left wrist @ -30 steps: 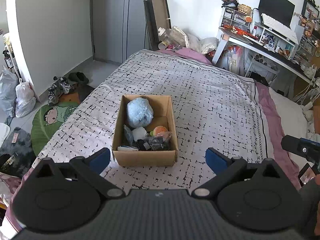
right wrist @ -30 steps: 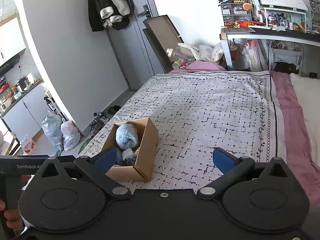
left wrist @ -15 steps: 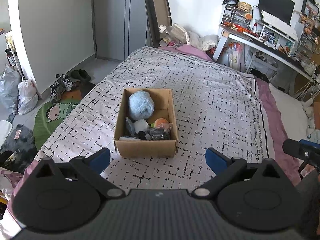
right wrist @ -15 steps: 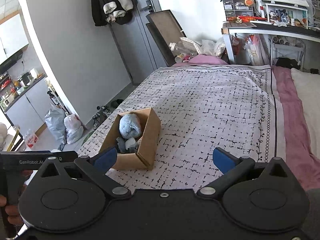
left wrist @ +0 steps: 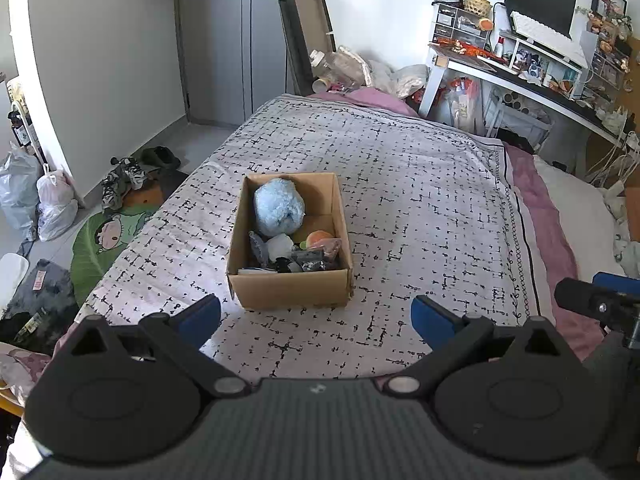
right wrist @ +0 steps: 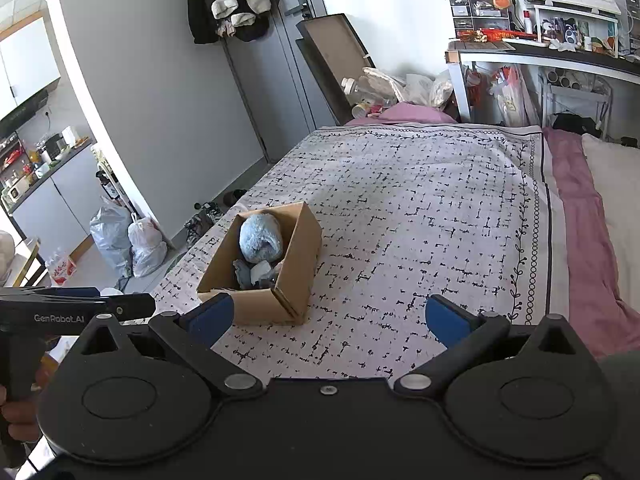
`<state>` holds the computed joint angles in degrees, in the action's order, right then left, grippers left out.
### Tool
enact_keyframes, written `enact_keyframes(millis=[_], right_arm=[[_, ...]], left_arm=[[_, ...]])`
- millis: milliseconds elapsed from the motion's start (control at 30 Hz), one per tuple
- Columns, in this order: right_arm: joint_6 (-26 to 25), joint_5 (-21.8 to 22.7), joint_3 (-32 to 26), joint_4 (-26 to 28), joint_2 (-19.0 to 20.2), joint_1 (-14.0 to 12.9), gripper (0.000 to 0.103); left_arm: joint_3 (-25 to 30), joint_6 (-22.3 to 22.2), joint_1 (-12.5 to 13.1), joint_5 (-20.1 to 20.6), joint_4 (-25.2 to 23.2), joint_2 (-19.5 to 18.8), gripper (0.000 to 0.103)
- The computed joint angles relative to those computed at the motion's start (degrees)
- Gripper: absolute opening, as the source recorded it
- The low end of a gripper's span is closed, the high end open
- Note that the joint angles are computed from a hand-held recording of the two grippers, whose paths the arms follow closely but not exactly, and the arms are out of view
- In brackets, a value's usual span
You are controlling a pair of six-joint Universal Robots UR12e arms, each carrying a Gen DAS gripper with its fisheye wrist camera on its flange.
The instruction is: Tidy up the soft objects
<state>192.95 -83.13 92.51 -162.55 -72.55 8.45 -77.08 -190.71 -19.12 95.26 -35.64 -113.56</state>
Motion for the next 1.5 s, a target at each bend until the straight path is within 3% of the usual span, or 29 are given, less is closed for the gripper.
enact_keyframes(millis=[1500], right_arm=[[-2.00,-1.28,-0.29,1.30,0.04,0.44,0.103]], left_arm=[[-0.08,0.74,-0.25,-0.65,0.29,0.13,0.101]])
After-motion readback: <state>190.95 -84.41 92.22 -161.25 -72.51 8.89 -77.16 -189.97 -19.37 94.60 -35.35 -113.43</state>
